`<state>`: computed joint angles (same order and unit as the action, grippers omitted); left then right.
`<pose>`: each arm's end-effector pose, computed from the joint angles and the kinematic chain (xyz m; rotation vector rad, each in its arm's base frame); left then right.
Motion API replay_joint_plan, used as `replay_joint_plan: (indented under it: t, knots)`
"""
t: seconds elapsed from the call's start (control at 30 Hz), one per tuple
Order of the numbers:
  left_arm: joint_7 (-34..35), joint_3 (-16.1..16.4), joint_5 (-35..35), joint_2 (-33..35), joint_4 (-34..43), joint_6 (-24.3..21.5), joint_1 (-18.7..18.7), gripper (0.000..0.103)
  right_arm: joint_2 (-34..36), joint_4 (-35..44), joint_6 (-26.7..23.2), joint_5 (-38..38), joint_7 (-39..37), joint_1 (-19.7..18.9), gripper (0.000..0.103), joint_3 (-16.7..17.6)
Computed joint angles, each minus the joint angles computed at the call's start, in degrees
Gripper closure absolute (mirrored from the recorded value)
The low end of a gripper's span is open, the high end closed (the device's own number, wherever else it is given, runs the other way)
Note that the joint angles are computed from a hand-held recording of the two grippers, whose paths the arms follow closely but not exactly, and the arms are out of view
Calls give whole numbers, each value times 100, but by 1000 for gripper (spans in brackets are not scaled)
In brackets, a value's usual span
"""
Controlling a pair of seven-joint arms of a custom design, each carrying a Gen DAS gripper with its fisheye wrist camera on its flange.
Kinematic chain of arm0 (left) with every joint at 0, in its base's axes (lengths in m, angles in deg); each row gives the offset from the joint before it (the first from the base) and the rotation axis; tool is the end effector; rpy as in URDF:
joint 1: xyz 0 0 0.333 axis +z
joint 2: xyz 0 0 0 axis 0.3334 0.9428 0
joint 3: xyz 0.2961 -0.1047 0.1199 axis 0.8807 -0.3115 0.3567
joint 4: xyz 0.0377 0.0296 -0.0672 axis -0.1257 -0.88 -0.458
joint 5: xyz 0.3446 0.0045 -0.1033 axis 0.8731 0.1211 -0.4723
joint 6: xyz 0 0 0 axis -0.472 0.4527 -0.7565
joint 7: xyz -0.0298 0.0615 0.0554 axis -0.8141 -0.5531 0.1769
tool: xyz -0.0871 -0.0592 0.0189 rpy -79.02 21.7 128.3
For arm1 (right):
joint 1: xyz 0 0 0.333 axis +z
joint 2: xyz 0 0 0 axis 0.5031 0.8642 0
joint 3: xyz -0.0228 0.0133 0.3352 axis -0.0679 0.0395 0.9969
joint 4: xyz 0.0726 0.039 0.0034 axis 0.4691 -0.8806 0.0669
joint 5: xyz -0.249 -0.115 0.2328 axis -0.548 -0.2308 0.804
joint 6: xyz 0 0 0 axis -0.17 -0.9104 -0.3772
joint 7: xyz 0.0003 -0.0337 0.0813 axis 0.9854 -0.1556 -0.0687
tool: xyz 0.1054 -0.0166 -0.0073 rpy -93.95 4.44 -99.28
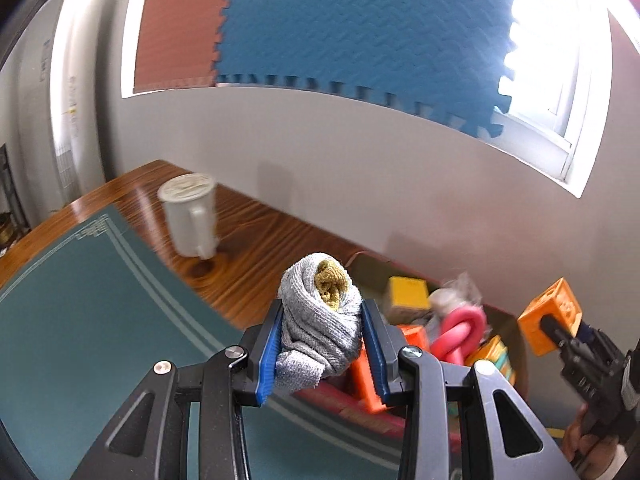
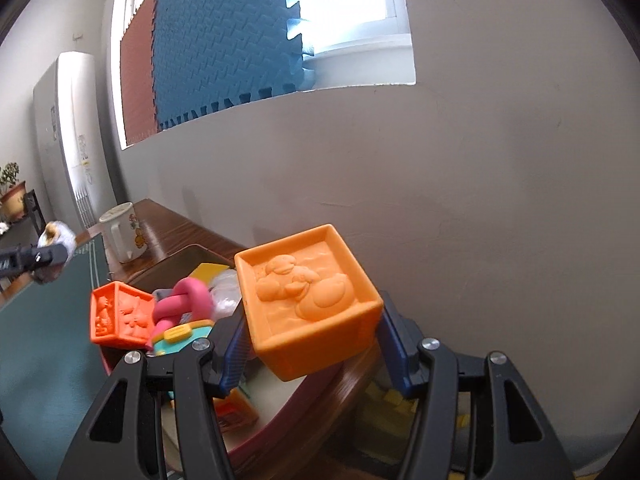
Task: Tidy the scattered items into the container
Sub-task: 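Carry the sock with the left tool and the block with the right tool to the tin, then open the left tool to drop the sock while the right tool drops the block into the tin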
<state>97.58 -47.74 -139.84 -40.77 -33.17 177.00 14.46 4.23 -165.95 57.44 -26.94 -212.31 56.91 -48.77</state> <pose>0.6681 -0.2283 0.4597 -0.8803 2.5630 -1.3158 0.4199 0.2334 0.4021 -0.8181 2.2391 -1.3161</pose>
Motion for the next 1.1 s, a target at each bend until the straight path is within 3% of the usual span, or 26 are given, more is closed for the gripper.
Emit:
replay_joint_plan:
  t: [0.37,0.5,0.53,0.57,0.7,0.93,1.1]
  knots:
    - [-1590,244,1470,1047,1572,-709,-867,59,49,-24,132,-220,-120,-57,41,-72]
    - [-2005,254,1811,1292,1901,-1015,-900,59,27,-75,241,-289,-75,-101,41,-88]
    - [-2027,238,1837,1301,1897,-1011,-883,47,26,-80,256,-299,-60,-108,41,-89]
    - [-2028,207,1823,1290,1863,-980,-849,39,26,-85,285,-314,-44,-117,41,-92]
    - [-1912,93,1684,1163,1635,-847,-693,39,62,-61,385,-334,-64,-144,41,-102]
    - [-1071,-104,1189,590,675,-52,-432,38,214,113,613,-218,-431,-163,40,-141]
    - [-759,-102,884,321,276,277,-341,33,180,148,495,-206,-369,-90,26,-106]
